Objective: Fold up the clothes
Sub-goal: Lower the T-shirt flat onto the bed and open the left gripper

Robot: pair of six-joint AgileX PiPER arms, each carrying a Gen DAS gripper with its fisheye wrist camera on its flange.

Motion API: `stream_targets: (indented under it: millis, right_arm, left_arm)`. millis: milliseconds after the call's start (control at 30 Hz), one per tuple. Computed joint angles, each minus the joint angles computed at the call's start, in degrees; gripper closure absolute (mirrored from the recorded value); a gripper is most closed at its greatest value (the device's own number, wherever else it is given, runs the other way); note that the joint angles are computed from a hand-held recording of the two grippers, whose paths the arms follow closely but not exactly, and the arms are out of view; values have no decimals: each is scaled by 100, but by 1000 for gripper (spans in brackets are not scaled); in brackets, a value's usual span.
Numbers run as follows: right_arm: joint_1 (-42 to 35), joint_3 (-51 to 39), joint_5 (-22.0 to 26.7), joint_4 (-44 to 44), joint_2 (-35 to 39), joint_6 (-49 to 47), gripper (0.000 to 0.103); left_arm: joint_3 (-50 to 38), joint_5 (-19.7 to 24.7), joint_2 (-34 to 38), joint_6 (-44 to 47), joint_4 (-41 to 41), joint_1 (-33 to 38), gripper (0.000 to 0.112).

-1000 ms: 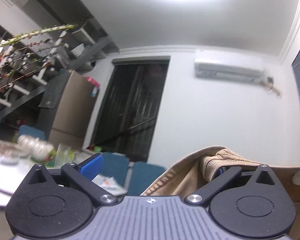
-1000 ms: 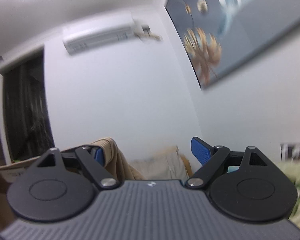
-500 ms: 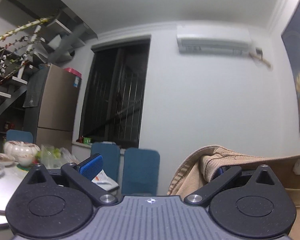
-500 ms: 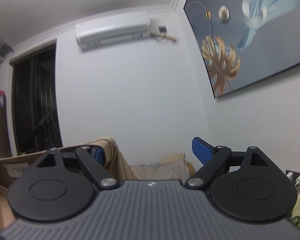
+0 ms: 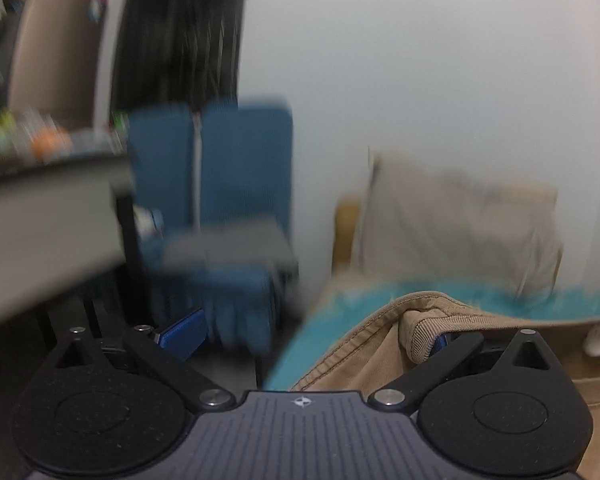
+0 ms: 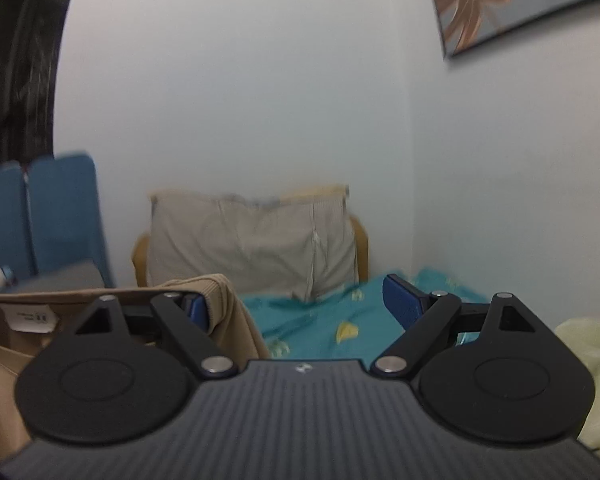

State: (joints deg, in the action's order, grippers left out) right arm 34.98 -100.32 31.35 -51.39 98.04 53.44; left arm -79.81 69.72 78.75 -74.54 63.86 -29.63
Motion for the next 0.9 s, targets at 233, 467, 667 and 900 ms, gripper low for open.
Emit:
stream_targets:
  millis: [233, 467, 667, 900]
  right_arm:
    - [-506, -1113, -194, 1393, 2410, -1041, 17]
    - [-667, -4094, 2038, 4939, 4298, -4383, 17]
    - [-477, -2484, 922, 5383, 2965, -5012, 17]
    - [83, 610, 108, 4510, 99, -3485, 17]
  left_arm:
    - [855, -2402, 1855, -316, -600, 1657, 10]
    - [-1012, -1682, 2997, 2944, -2743, 2153, 11]
    - [-719, -1855, 1836, 3832, -3451, 2097, 10]
    - [672, -1030, -645, 2129, -2623, 444, 10]
